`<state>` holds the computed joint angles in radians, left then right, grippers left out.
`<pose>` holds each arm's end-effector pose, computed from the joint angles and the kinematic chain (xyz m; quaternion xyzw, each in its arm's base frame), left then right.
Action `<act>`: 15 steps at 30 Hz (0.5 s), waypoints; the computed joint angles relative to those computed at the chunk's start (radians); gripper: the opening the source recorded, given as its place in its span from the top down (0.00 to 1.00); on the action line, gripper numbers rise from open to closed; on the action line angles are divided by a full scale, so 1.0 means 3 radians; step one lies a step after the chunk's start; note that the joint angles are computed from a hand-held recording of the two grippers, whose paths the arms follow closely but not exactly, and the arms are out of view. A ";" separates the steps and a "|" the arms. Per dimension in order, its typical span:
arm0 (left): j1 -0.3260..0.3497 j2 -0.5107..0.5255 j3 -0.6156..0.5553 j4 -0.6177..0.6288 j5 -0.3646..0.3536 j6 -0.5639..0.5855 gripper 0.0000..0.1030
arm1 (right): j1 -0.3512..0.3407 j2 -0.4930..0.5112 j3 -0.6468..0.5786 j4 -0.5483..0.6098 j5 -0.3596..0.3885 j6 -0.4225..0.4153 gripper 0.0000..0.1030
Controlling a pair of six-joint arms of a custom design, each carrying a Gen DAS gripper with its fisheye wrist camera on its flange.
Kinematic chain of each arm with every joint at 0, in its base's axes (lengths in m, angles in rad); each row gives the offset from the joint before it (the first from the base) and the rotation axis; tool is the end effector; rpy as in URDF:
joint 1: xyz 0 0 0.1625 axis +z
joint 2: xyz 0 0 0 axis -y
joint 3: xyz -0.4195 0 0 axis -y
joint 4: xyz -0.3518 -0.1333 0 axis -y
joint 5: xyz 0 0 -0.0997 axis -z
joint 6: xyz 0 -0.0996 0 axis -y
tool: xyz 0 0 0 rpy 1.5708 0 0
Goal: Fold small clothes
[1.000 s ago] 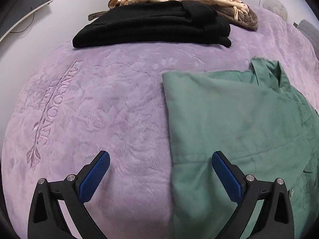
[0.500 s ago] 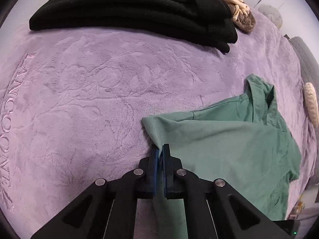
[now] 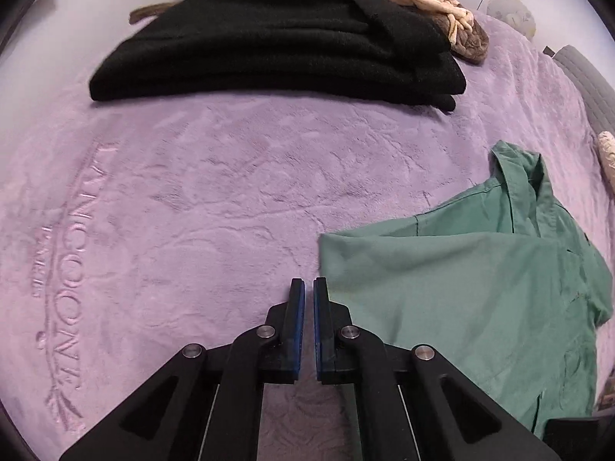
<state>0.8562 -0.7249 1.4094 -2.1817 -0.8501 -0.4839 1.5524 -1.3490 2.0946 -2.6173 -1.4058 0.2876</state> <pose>-0.2956 -0.6444 0.1363 0.1205 0.9274 -0.1703 0.3104 0.1409 -0.4778 0.2688 0.1380 0.9757 -0.1371 0.1008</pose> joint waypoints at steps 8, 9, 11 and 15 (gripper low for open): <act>-0.0256 -0.0131 0.0297 -0.0156 0.0009 -0.0117 0.95 | -0.0128 -0.0393 -0.0523 0.0097 -0.1664 -0.0539 0.79; -0.0291 -0.0103 0.0349 -0.0203 0.0030 -0.0150 0.95 | -0.0188 -0.0385 -0.0573 0.0090 -0.1803 -0.0632 0.79; -0.0330 -0.0054 0.0439 -0.0230 0.0039 -0.0314 0.95 | -0.0330 -0.0315 -0.0734 0.0201 -0.1941 -0.0752 0.82; -0.0360 0.0026 0.0591 -0.0221 0.0092 -0.0595 0.95 | -0.0588 -0.0424 -0.0705 0.0286 -0.1793 -0.0659 0.99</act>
